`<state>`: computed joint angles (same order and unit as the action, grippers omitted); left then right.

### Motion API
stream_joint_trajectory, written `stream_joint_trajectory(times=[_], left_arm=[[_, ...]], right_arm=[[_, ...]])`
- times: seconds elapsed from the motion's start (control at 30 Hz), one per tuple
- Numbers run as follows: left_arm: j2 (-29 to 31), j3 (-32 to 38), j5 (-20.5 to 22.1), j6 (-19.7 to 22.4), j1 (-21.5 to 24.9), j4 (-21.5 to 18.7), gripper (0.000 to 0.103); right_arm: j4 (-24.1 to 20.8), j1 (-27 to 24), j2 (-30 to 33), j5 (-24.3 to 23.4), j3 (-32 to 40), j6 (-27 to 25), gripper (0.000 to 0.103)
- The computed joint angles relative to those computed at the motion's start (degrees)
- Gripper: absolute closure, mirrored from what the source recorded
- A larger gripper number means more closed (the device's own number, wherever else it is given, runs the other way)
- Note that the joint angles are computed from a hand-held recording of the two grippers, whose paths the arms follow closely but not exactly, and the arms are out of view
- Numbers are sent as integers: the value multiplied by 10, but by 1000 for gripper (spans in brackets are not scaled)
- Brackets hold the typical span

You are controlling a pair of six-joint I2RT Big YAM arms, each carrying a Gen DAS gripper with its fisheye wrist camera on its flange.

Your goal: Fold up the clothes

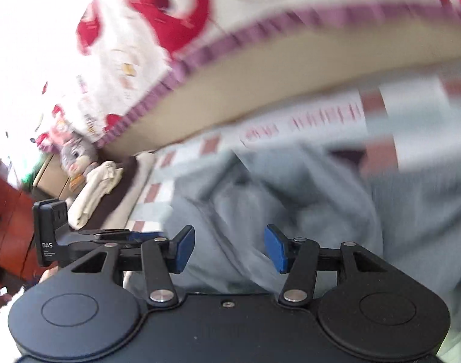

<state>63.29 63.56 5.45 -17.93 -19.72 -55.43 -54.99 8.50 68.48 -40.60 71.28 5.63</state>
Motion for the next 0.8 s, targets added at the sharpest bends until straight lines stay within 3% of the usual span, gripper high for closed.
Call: stream_joint_trajectory(times=[0.07,0.13,0.2,0.23,0.3,0.37,0.4,0.5,0.57,0.67,0.8], left_arm=[[2,49,-9,-13,-9,-65,83],[4,103,-27,0,-18,-130,82],[9,155,-57,27,-22,-169,77],[12,181,-72,39,-24,-186,75],[16,212,-102,47,-29,-199,48],[22,218,-99,42,-23,-200,37],[25,213,-92,37,-19,-193,37],[32,197,-72,22,-7,-170,37],[40,164,-84,20,-8,-130,37],[69,128,-84,19,-4,-82,37],[105,95,-60,-34,10,-22,37]], right_arm=[[-110,20,46,58,123,-104,34],[-237,36,97,123,260,-211,34],[-350,47,143,170,391,-294,32],[-380,54,163,194,440,-306,26],[-408,68,184,234,502,-292,24],[-401,76,193,239,515,-275,24],[-386,79,194,231,506,-267,24],[-313,82,193,202,438,-236,24],[-253,77,191,205,370,-194,24],[-174,41,195,123,270,-139,26],[-111,11,212,145,211,-187,26]])
